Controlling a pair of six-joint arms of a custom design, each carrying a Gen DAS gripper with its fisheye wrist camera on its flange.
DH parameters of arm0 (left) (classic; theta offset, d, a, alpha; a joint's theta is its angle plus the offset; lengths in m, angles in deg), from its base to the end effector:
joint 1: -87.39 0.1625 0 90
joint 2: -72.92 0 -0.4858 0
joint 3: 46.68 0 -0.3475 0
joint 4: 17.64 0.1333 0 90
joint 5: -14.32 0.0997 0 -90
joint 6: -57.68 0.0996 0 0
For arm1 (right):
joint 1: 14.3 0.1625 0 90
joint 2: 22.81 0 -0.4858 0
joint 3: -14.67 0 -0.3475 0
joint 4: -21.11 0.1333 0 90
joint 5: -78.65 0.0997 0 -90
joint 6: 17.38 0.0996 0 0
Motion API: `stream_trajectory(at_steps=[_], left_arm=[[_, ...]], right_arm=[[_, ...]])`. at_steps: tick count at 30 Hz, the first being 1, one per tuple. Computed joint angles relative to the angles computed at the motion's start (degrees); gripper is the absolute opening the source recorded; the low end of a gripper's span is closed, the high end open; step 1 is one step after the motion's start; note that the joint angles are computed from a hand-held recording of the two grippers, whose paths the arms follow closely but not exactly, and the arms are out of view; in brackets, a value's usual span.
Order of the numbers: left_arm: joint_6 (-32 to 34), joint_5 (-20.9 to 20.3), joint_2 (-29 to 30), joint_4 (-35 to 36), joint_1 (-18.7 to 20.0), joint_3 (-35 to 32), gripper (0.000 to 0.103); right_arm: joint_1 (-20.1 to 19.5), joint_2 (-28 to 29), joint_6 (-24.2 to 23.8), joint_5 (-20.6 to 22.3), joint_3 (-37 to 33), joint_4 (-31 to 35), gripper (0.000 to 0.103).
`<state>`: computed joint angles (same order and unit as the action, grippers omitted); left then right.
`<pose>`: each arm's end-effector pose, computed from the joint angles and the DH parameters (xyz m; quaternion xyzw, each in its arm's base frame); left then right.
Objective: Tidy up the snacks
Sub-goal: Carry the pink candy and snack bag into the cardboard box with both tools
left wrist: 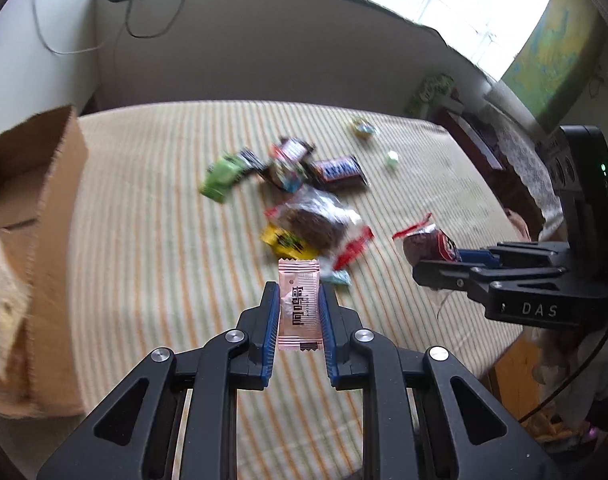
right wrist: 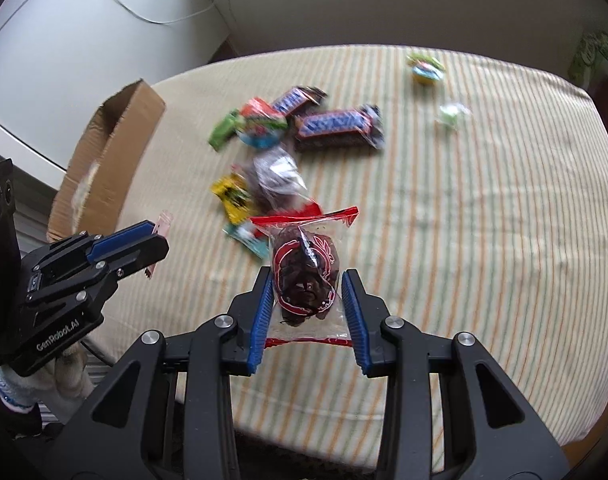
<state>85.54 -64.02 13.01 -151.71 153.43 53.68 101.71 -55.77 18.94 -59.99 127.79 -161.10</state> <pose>-0.1090 -0.6231 0.2663 0.4316 0.8958 -0.0279 0.1025 0.3062 -0.4940 0.0409 -0.1245 -0.8987 0.2938 0.3010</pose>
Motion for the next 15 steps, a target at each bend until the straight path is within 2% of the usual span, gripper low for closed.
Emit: stream_trajectory(at_steps=[8,15], left_arm=[[-1.88,0.72,0.35,-1.19,1.55,-5.29,0.018],[-3.35,2.75,1.23,-1.23,3.71,-11.37,0.018]], right_arm=[[0.92,2.00,-8.59,0.97,-9.99,4.03,0.036],[1.12,5.53,-16.33,2.35,-21.38,9.66,0.036]])
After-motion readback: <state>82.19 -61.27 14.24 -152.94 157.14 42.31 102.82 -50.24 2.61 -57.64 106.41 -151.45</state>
